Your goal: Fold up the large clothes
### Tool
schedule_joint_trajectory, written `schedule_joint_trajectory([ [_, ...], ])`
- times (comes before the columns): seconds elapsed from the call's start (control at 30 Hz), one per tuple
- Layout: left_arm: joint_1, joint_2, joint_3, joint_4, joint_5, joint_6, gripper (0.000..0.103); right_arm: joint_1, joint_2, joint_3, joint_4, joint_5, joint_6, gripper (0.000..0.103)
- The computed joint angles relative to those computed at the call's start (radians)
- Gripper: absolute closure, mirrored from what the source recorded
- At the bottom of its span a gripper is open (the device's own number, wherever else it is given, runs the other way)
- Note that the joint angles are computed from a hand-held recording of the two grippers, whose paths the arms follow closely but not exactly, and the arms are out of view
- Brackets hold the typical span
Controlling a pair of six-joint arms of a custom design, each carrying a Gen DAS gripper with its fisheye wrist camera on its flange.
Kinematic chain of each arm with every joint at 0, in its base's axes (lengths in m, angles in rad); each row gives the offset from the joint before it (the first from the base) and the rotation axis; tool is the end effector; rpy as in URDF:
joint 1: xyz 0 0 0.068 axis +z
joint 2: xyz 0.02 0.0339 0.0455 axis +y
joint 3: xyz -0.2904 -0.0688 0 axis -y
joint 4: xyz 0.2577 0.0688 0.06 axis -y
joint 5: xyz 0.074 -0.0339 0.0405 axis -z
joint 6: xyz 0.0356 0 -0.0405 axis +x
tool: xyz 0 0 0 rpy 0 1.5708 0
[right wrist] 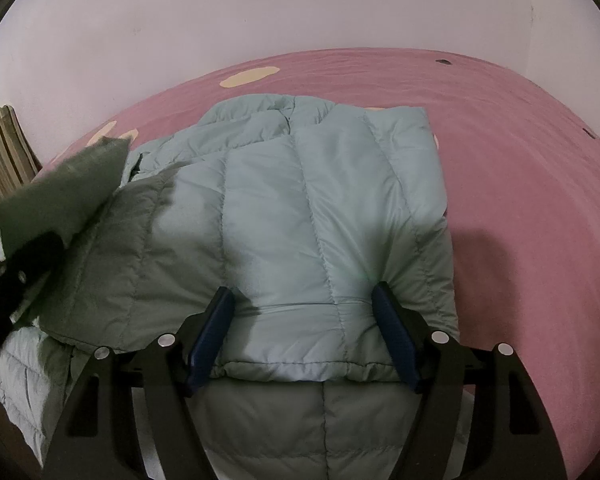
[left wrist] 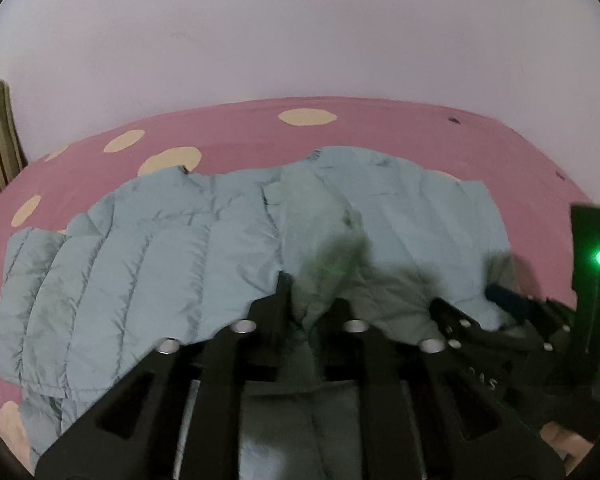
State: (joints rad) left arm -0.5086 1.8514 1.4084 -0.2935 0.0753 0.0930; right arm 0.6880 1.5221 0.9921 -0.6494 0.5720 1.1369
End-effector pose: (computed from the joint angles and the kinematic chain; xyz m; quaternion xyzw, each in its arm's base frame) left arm 0.3831 -0.2166 0.2627 0.2853 0.8681 -0.1172 0.3891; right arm 0.2426 0.1745 0.2290 0.2629 0.9053 -0.0217 0.3330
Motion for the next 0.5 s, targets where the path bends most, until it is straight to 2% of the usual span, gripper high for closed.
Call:
schedule_joint_trajectory([
  [0.03, -0.002, -0.017, -0.016, 0.012, -0.015, -0.001, 0.054, 0.0, 0.002, 0.002, -0.002, 0.0, 0.0, 0.032],
  [0.07, -0.003, -0.039, -0.043, 0.033, -0.021, -0.011, 0.044, -0.004, 0.001, 0.002, -0.002, -0.001, -0.005, 0.032],
  [0.13, -0.006, -0.093, -0.093, 0.058, -0.007, -0.025, 0.041, -0.004, 0.007, 0.011, -0.012, 0.001, -0.005, 0.032],
  [0.27, 0.025, -0.233, -0.182, 0.04, 0.0, -0.008, 0.033, -0.001, 0.015, 0.04, -0.049, 0.001, 0.003, 0.032],
  [0.4, 0.157, -0.381, -0.284, 0.057, 0.051, 0.038, 0.032, 0.044, -0.027, 0.096, -0.146, 0.04, 0.098, 0.032],
  [0.5, 0.279, -0.415, -0.305, 0.056, 0.102, 0.055, 0.031, 0.08, -0.047, 0.15, -0.122, 0.056, 0.102, 0.032],
])
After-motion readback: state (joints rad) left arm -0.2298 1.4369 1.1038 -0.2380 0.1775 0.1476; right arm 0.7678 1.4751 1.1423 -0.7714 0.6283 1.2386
